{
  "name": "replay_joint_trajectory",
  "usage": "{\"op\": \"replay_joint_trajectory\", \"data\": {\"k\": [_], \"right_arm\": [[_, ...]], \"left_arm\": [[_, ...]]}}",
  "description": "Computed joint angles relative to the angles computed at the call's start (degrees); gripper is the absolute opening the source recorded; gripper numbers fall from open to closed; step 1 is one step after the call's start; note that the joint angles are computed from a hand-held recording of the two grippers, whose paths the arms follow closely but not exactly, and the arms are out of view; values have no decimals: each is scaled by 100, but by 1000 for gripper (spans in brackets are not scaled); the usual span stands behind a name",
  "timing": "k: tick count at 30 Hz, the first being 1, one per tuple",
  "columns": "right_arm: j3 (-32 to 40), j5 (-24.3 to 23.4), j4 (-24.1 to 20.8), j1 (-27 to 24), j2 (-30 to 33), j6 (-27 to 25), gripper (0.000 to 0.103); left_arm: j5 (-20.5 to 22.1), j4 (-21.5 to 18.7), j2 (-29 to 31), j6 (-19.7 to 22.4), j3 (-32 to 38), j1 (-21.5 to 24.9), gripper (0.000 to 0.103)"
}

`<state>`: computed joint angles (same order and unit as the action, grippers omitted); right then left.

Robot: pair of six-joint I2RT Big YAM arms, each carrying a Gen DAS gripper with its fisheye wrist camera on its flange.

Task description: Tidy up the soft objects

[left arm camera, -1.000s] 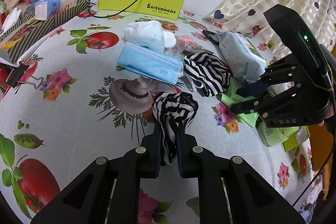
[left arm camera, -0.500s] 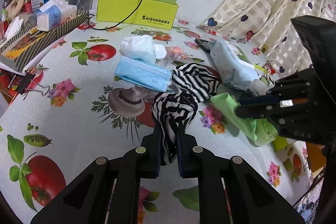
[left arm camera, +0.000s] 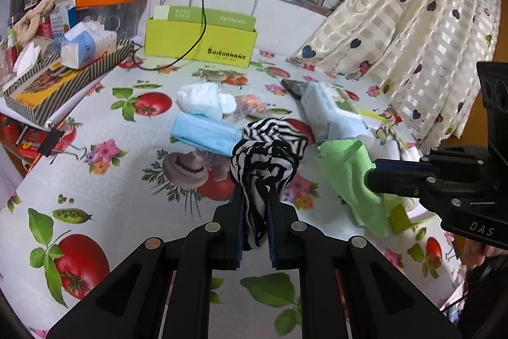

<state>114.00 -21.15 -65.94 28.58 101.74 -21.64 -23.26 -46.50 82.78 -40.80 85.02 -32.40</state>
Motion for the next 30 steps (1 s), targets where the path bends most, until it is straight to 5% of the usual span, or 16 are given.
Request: {"op": "replay_joint_trajectory", "data": {"k": [14, 21, 25, 30], "right_arm": [[-979, -369, 1039, -263, -701, 691, 6], [-911, -289, 733, -262, -647, 427, 7], [-959, 153, 389, -101, -538, 28, 37], [-959, 639, 159, 15, -323, -174, 41]], "left_arm": [[-338, -159, 239, 75, 502, -221, 12], [-416, -279, 342, 90, 686, -257, 12], [-411, -302, 324, 40, 645, -233, 13], [-398, -325, 228, -59, 498, -178, 13]]}}
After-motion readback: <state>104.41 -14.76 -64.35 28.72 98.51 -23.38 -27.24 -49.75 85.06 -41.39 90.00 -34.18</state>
